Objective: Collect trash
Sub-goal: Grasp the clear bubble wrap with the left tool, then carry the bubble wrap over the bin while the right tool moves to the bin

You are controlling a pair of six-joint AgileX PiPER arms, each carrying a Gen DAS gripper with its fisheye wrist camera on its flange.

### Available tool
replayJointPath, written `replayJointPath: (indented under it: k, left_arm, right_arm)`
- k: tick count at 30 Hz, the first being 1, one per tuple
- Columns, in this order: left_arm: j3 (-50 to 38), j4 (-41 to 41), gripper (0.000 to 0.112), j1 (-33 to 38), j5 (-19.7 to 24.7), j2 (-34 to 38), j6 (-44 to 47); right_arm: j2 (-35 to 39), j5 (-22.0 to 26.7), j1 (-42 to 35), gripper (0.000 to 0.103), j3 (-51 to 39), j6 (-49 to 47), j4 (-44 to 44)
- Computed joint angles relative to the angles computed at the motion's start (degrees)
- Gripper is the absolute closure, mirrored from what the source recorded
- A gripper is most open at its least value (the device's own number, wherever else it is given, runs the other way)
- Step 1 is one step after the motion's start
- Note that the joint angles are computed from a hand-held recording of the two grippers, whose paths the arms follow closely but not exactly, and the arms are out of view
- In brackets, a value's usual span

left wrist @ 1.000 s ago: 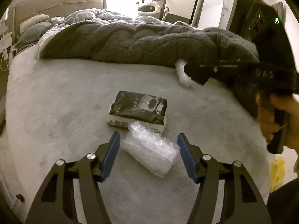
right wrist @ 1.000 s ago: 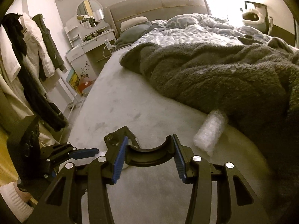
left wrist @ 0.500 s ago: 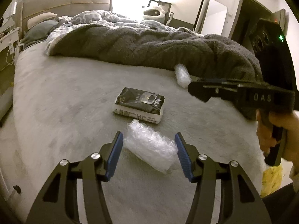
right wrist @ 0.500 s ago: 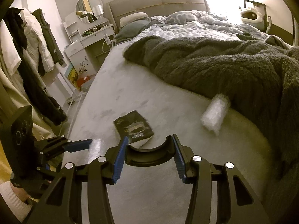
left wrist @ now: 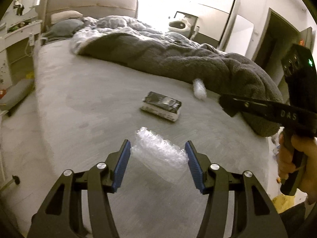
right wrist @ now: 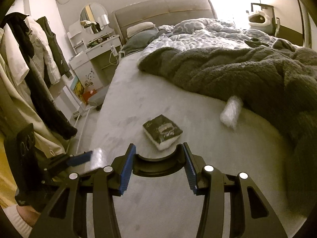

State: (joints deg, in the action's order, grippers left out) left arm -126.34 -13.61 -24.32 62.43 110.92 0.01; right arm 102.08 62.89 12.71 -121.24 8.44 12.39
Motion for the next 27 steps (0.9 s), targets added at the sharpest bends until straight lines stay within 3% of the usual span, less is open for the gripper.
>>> replayJointPath:
  k: [14, 21, 27]
  left_arm:
    - [24.41, 4.71, 0.053, 5.02, -5.01, -18.88, -1.45]
    - [33.72, 1.66, 0.053, 11.80, -5.24, -25.97, 0.58]
    - [40.41, 0.58, 0.053, 17.11, -4.47, -29.53, 4.06]
  right_arm:
    - [-11.64, -8.17, 12.27, 0.055, 15.47, 13.28, -9.05]
    - [-10.80, -10.44, 20.03, 0.055, 16.43, 20.82, -12.88]
    - [-6.24, -9.42, 27.14, 0.055, 11.64, 24.33, -16.66]
